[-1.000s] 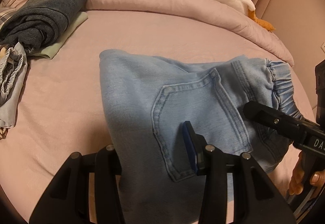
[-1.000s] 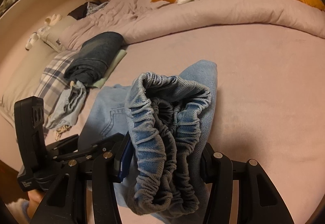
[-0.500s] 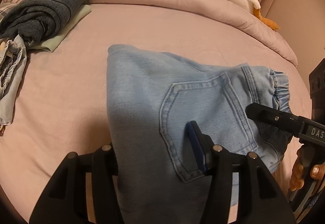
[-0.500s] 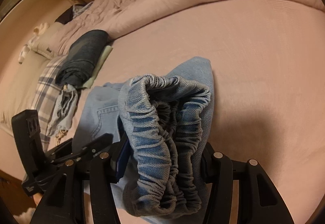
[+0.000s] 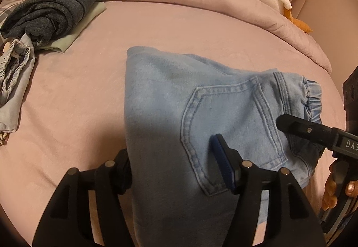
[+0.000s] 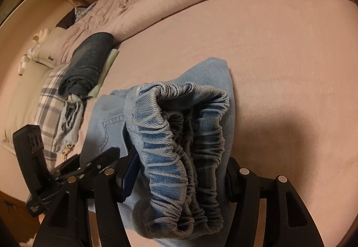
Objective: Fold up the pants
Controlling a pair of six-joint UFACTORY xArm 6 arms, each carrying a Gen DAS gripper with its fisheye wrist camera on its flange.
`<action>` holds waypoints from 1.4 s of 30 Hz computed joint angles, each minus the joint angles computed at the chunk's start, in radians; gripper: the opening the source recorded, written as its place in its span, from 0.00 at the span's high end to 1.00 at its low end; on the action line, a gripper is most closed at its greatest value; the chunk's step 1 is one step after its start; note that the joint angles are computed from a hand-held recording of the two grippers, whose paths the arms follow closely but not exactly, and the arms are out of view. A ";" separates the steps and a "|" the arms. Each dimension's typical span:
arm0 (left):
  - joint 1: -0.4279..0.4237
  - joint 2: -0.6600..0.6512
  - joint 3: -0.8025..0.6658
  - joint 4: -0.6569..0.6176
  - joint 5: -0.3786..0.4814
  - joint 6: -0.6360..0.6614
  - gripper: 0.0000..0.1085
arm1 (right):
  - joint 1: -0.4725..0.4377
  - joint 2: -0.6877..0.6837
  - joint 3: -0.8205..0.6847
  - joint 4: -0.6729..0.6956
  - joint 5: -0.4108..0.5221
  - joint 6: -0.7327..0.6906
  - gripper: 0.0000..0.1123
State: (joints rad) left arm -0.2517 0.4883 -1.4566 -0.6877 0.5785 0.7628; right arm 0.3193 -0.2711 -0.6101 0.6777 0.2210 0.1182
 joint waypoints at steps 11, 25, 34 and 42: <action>0.006 -0.043 0.060 0.010 -0.016 -0.005 0.41 | -0.007 -0.030 0.016 -0.084 0.031 0.077 0.46; 0.014 -0.123 0.170 -0.013 -0.035 0.045 0.41 | -0.009 -0.109 0.067 -0.390 0.092 0.302 0.43; 0.014 -0.154 0.213 -0.016 -0.049 0.048 0.40 | -0.005 -0.116 0.079 -0.428 0.100 0.348 0.40; 0.005 -0.160 0.231 -0.015 -0.072 0.043 0.40 | 0.001 -0.142 0.097 -0.457 0.115 0.368 0.40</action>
